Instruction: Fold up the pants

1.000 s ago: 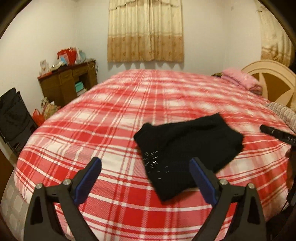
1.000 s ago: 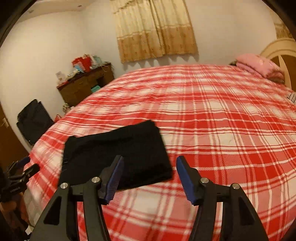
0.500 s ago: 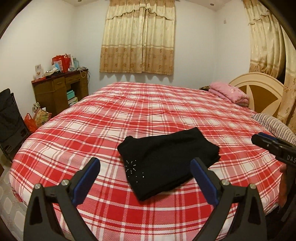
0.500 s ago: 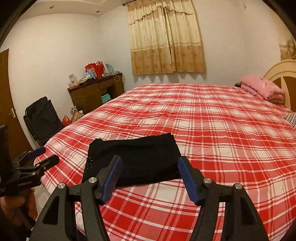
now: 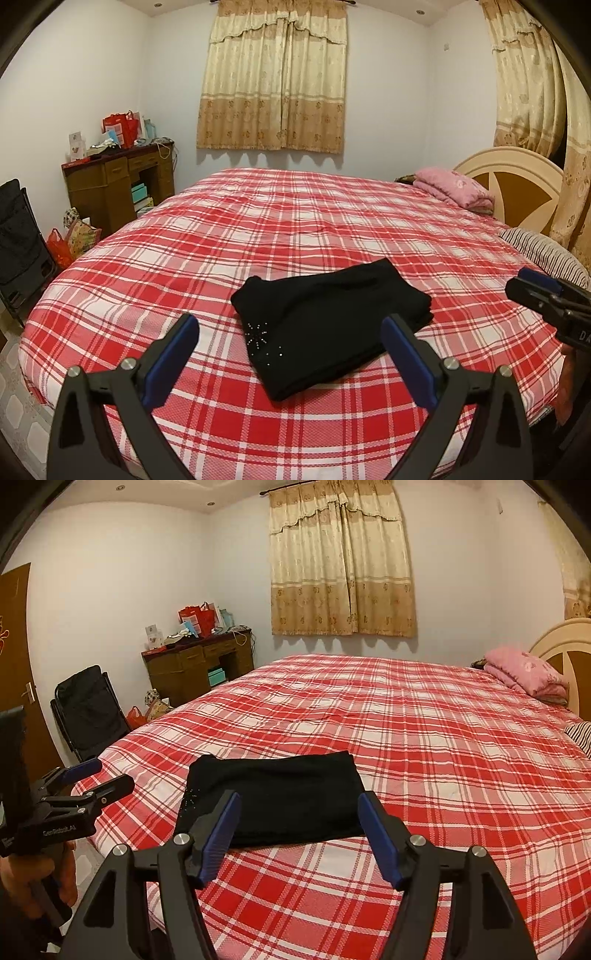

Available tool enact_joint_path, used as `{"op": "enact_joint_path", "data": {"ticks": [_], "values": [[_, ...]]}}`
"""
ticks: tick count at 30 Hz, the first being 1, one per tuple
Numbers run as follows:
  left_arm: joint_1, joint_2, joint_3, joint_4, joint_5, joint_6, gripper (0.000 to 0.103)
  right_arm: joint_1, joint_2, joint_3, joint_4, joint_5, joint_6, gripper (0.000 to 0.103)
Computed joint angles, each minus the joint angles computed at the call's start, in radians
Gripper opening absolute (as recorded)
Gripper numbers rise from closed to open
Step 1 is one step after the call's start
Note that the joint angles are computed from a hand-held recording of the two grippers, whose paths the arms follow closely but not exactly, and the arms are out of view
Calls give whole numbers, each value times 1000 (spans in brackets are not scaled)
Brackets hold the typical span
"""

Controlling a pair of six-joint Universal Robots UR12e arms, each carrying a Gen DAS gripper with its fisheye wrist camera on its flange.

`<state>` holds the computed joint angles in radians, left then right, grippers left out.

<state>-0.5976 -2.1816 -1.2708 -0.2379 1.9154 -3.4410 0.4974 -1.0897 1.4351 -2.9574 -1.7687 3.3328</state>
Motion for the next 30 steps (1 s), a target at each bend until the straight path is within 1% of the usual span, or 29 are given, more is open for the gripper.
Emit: {"op": "enact_joint_path", "data": {"ticks": [6, 11, 16, 21, 24, 30], "values": [[-4, -2, 4, -5, -1, 14, 101, 0, -3, 8, -7, 0, 3, 71], [-8, -3, 8, -2, 13, 21, 103, 2, -5, 10, -14, -7, -1, 71], [-13, -3, 10, 19, 38, 39, 103, 10, -7, 17, -69, -36, -20, 72], [-15, -3, 10, 31, 48, 37, 103, 11, -7, 18, -75, -41, -21, 72], [-15, -2, 12, 28, 48, 28, 103, 12, -7, 19, -79, -42, -24, 72], [-14, -6, 22, -14, 59, 12, 103, 16, -4, 18, -77, -43, -35, 72]]}}
